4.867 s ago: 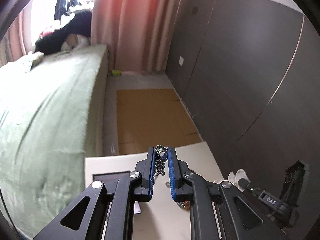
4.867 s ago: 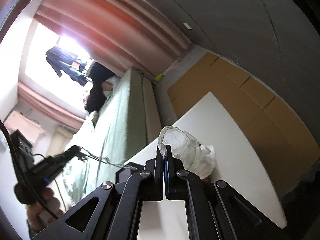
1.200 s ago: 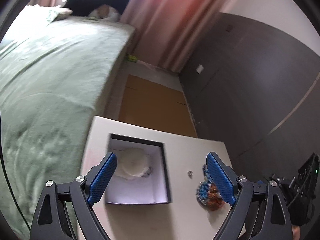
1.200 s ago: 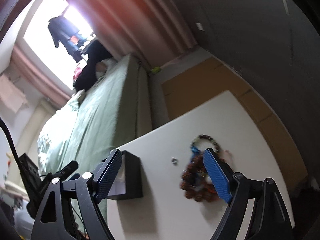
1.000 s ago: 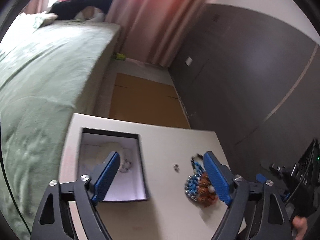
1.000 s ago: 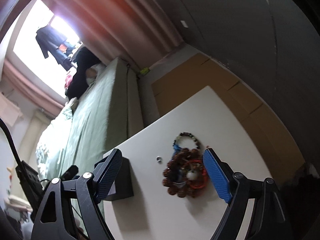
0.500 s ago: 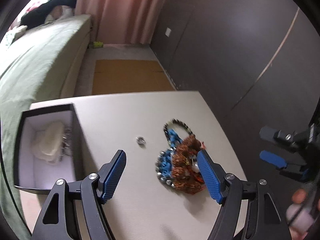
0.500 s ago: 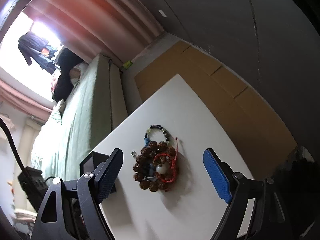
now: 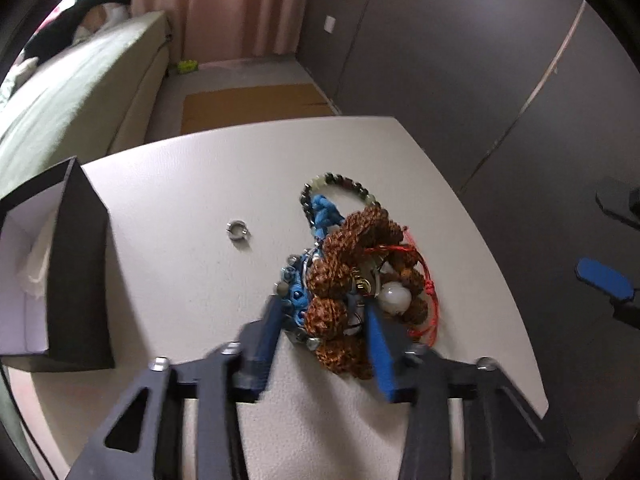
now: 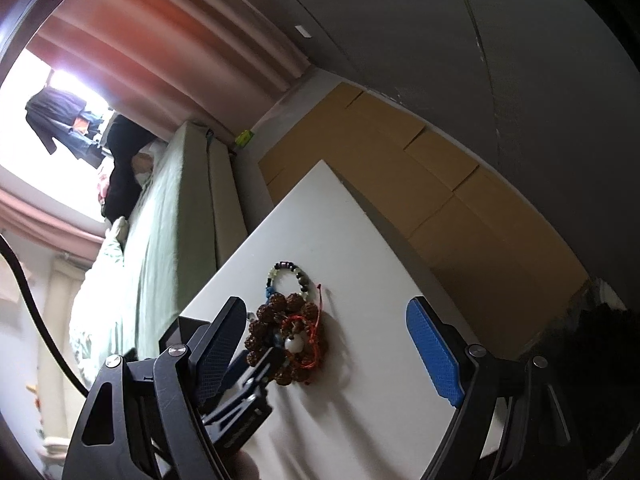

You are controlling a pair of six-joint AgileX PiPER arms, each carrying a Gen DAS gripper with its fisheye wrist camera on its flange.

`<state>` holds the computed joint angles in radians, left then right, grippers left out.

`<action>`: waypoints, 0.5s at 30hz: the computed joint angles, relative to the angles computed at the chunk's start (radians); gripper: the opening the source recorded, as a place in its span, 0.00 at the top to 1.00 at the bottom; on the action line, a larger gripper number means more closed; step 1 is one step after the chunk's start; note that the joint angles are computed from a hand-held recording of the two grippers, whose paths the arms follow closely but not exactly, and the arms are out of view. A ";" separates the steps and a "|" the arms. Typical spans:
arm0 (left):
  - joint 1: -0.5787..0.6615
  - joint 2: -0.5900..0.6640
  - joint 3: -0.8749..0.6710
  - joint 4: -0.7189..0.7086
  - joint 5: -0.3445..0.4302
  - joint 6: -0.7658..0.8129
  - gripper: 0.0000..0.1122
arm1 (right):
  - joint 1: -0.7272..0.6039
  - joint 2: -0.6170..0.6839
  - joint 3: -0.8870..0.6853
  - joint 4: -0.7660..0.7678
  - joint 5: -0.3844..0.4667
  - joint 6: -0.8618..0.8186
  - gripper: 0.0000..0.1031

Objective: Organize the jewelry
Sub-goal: 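Reach the left tool to the pile and grasp the brown bead bracelet, then lift the brown bead bracelet off the pile with the left tool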

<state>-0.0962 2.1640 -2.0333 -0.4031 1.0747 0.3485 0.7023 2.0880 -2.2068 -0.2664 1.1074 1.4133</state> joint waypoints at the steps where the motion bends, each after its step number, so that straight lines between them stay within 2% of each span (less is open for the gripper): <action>1: 0.006 0.005 -0.015 -0.015 0.018 0.003 0.82 | -0.002 0.002 -0.005 0.005 0.004 -0.008 0.19; 4: 0.020 -0.007 -0.019 -0.057 0.019 0.011 0.82 | -0.001 -0.001 -0.006 -0.002 0.011 -0.006 0.19; 15: 0.089 -0.054 -0.066 -0.252 0.133 0.107 0.83 | -0.013 0.034 -0.045 0.030 0.023 -0.042 0.20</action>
